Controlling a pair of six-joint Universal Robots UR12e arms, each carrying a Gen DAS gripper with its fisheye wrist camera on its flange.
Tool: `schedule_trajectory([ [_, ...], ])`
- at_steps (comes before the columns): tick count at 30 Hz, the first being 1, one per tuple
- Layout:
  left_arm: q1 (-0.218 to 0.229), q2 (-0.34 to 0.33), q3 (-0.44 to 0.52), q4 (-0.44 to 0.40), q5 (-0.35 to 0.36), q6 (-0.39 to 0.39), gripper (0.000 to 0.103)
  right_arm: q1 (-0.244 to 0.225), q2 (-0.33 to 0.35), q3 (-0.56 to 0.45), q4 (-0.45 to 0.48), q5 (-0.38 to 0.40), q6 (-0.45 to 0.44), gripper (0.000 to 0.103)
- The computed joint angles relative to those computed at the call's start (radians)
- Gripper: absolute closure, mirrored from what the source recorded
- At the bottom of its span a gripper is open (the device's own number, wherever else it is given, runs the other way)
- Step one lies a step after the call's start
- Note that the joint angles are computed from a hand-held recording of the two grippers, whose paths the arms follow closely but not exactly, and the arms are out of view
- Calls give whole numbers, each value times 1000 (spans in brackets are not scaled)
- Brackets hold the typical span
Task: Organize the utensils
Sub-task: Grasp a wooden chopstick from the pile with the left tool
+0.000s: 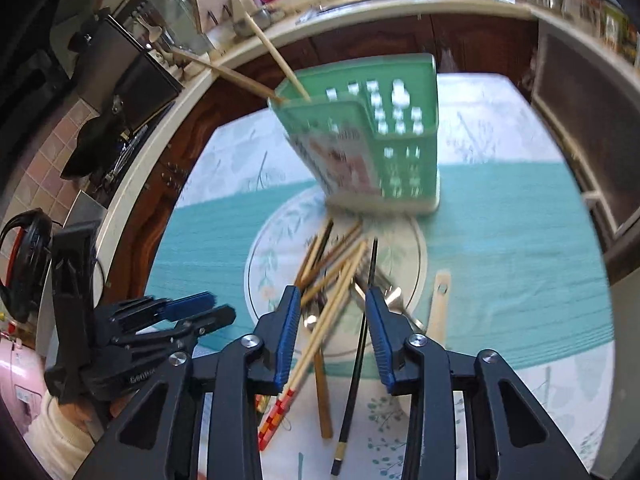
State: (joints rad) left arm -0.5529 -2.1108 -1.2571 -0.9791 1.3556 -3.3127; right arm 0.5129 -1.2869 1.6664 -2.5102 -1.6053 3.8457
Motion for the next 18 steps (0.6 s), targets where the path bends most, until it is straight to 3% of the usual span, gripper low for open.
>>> schedule_trajectory([
  [6,8,-42,59,-64,-78,57,82,-27,27,18,-31,99,35,75],
  [18,-16,-138,221,-201,-70,145,82,-52,69,21,-78,172,71,77],
])
